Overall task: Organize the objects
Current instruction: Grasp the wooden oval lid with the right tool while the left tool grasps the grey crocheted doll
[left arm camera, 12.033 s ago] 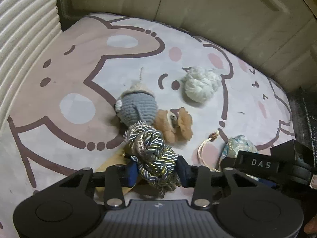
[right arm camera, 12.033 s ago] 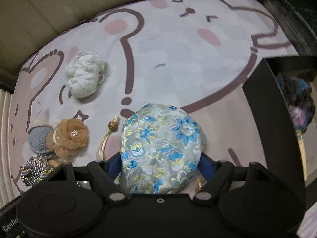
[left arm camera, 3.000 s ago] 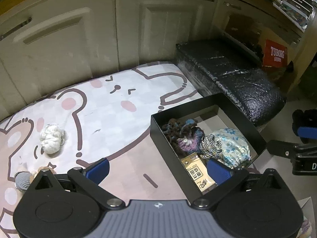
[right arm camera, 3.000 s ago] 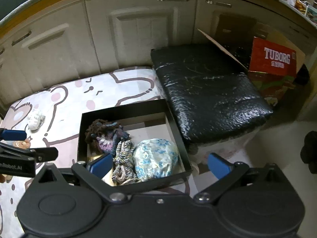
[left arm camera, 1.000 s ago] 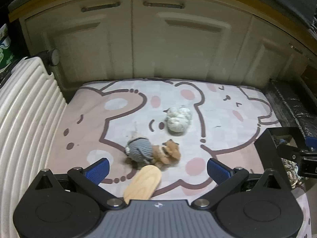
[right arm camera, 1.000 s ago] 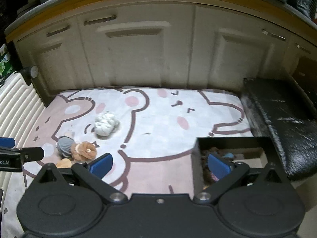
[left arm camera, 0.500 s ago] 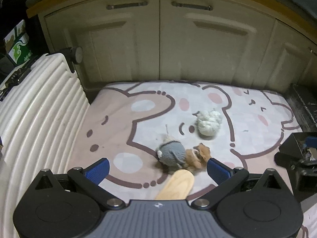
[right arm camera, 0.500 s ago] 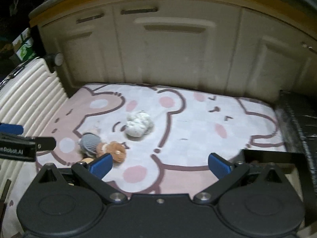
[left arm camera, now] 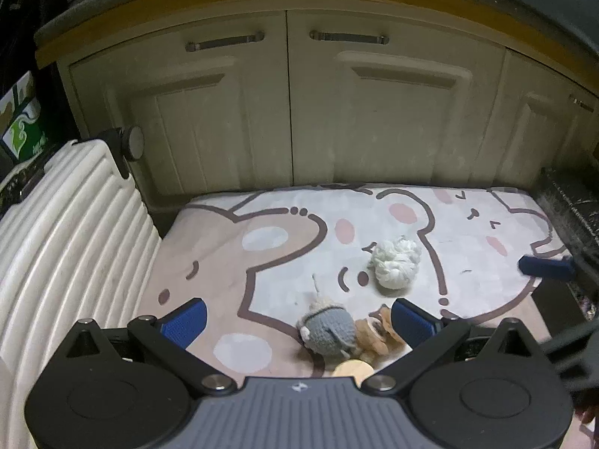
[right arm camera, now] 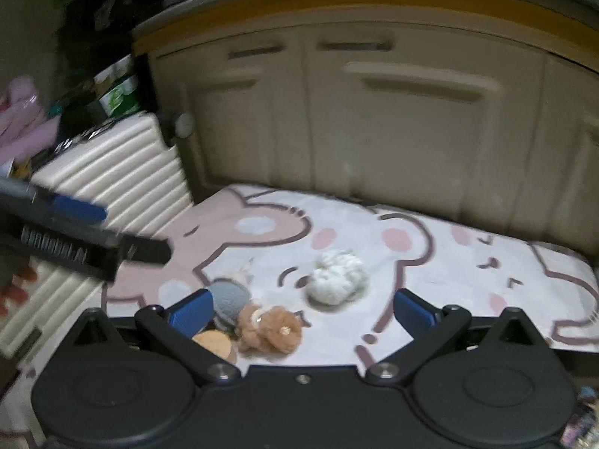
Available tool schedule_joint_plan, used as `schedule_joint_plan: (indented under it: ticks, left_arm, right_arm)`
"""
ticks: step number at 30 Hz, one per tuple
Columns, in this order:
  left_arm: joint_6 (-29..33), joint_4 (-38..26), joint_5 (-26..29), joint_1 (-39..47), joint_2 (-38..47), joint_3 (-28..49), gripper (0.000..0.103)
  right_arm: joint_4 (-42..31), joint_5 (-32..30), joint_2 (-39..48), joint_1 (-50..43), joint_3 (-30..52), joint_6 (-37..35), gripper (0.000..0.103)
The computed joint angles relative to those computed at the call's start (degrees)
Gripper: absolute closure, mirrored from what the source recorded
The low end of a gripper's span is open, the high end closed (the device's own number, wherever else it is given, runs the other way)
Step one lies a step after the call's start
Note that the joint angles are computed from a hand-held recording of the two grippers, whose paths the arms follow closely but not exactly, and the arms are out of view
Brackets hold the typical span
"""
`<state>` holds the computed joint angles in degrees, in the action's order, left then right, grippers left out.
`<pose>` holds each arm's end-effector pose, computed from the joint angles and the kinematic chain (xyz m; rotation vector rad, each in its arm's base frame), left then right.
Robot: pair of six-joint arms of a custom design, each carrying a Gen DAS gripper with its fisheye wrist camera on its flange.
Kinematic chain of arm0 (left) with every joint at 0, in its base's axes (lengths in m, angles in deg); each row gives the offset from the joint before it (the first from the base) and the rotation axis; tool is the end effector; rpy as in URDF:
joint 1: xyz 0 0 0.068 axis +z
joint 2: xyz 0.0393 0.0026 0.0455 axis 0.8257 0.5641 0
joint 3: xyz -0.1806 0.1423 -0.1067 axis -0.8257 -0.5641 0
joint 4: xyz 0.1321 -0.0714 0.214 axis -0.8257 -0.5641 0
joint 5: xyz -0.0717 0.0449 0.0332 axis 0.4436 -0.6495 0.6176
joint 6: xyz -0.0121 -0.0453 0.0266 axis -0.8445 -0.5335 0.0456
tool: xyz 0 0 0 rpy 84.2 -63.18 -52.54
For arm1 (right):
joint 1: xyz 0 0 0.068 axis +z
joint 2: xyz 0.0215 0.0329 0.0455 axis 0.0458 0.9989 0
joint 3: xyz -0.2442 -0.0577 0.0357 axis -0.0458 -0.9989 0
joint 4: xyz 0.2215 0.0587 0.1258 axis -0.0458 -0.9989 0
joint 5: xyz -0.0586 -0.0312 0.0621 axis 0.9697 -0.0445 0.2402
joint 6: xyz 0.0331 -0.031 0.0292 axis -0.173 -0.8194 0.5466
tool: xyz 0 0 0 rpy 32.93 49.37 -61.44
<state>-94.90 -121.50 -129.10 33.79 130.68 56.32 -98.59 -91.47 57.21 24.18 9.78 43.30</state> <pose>0.3450 -0.1127 0.1858 -1.1117 2.0618 0.3019 0.2120 0.1061 0.1908 -1.3574 1.7308 0.5532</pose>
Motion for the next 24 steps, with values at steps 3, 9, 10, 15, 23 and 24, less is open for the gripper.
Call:
schedule_joint_plan:
  ticks: [3,9,10,15,23,24]
  left_arm:
    - [0.8,0.6,-0.8,0.7,0.1,-0.5,0.0]
    - [2.1,8.5,-1.8,1.7,-3.3,-6.2,0.0]
    - [2.6,10.4,-1.6,1.9,-3.9,-7.4,0.0]
    - [4.5,17.1,0.4,3.5,-5.1,-11.0,0.002]
    - [7.7,24.8,4.2,5.3,-5.5,-14.5,0.019]
    - [8.1,25.8,5.1,5.6,-5.4,-14.9,0.021]
  right_arm:
    - [3.7,-0.7,2.6,1.8,-2.3,-5.1,0.0]
    - [6.6,-6.8,8.7,2.8,-3.9,-14.7,0.0]
    - [6.6,-7.4,9.9,3.1,-3.8,-16.0,0.0]
    - [5.4,-8.0,14.7,5.0,-3.7,-21.0,0.0]
    - [8.0,-5.0,19.3,10.3,-5.9,-26.9,0.0]
    - [9.7,-4.6,19.9,10.9,-6.3,-26.4,0.0]
